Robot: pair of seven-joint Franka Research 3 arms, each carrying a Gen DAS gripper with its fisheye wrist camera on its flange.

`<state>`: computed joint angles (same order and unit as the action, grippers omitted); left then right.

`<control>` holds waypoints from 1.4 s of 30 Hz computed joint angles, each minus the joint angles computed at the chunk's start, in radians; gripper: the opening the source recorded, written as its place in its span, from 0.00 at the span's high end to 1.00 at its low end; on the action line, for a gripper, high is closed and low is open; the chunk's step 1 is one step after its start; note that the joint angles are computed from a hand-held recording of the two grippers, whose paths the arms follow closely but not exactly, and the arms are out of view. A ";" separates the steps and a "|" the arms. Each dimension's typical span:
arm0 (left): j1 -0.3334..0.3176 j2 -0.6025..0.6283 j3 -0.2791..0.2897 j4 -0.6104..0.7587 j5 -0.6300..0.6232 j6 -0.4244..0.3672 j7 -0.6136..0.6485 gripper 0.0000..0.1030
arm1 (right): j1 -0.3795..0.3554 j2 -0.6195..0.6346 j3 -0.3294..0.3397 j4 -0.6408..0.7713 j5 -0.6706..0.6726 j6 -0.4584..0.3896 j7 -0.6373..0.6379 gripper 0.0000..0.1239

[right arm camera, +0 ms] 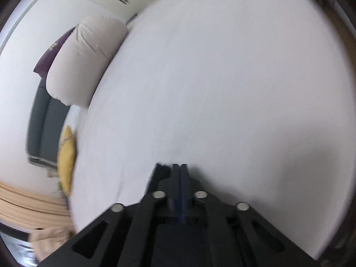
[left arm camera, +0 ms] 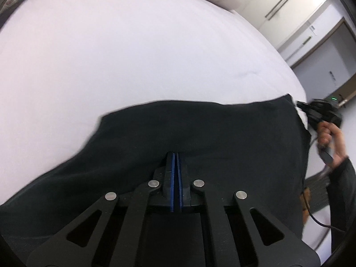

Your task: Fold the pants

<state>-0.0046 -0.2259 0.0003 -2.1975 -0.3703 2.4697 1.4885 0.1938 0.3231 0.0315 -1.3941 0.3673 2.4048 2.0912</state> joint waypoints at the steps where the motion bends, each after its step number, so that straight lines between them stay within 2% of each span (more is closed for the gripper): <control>1: 0.002 -0.013 -0.010 -0.003 0.017 0.001 -0.020 0.97 | -0.014 -0.030 0.023 -0.032 0.048 0.010 -0.057 0.98; 4: -0.053 0.005 -0.022 0.040 -0.039 -0.013 0.024 0.97 | -0.042 -0.160 0.106 -0.180 0.309 -0.023 -0.349 0.98; 6: -0.087 0.043 -0.045 0.083 -0.066 -0.024 0.054 0.97 | -0.021 -0.238 0.134 -0.291 0.501 -0.069 -0.509 0.98; 8: -0.107 0.105 -0.061 0.130 -0.106 -0.069 0.073 0.97 | 0.020 -0.282 0.140 -0.387 0.603 -0.102 -0.559 0.98; 10: -0.095 0.128 -0.068 0.129 -0.142 -0.051 0.082 0.97 | 0.051 -0.287 0.126 -0.444 0.651 -0.137 -0.566 0.98; 12: -0.077 0.140 -0.057 0.141 -0.236 -0.071 0.105 0.97 | 0.072 -0.246 0.100 -0.427 0.634 -0.146 -0.547 1.00; 14: -0.054 0.128 -0.065 0.130 -0.185 -0.056 0.088 0.97 | 0.073 -0.218 0.084 -0.407 0.678 -0.121 -0.571 1.00; 16: -0.039 0.104 -0.061 0.096 -0.183 -0.040 0.085 0.97 | 0.066 -0.170 0.068 -0.350 0.637 -0.096 -0.548 1.00; 19: -0.007 0.023 -0.038 -0.002 -0.145 -0.002 0.047 0.97 | 0.046 -0.172 0.056 -0.361 0.612 -0.049 -0.532 1.00; 26: 0.075 -0.230 0.113 -0.265 -0.098 0.028 0.054 0.97 | -0.021 -0.190 0.026 -0.392 0.615 0.041 -0.535 1.00; 28: 0.062 -0.298 0.188 -0.325 -0.175 0.033 0.109 0.98 | -0.025 -0.205 0.023 -0.412 0.610 0.075 -0.537 1.00; 30: 0.080 -0.359 0.206 -0.373 -0.154 0.040 0.104 0.98 | -0.027 -0.209 0.020 -0.419 0.595 0.091 -0.526 1.00; 33: 0.129 -0.455 0.207 -0.439 -0.092 0.048 0.075 0.98 | -0.014 -0.215 0.021 -0.423 0.519 0.139 -0.475 1.00; 34: 0.169 -0.496 0.195 -0.462 -0.047 0.039 0.043 0.98 | -0.015 -0.224 0.018 -0.431 0.507 0.149 -0.455 1.00; 37: 0.249 -0.630 0.224 -0.530 0.036 0.017 -0.012 0.98 | -0.014 -0.233 0.006 -0.447 0.445 0.226 -0.375 1.00; 40: 0.349 -0.745 0.207 -0.575 0.129 -0.015 -0.107 0.98 | -0.025 -0.298 -0.010 -0.510 0.377 0.266 -0.298 0.97; 41: 0.361 -0.764 0.194 -0.568 0.151 -0.022 -0.140 0.98 | -0.037 -0.331 -0.021 -0.530 0.371 0.250 -0.312 0.97; 42: 0.365 -0.786 0.184 -0.567 0.168 -0.021 -0.165 0.98 | -0.036 -0.359 -0.023 -0.551 0.433 0.250 -0.369 0.97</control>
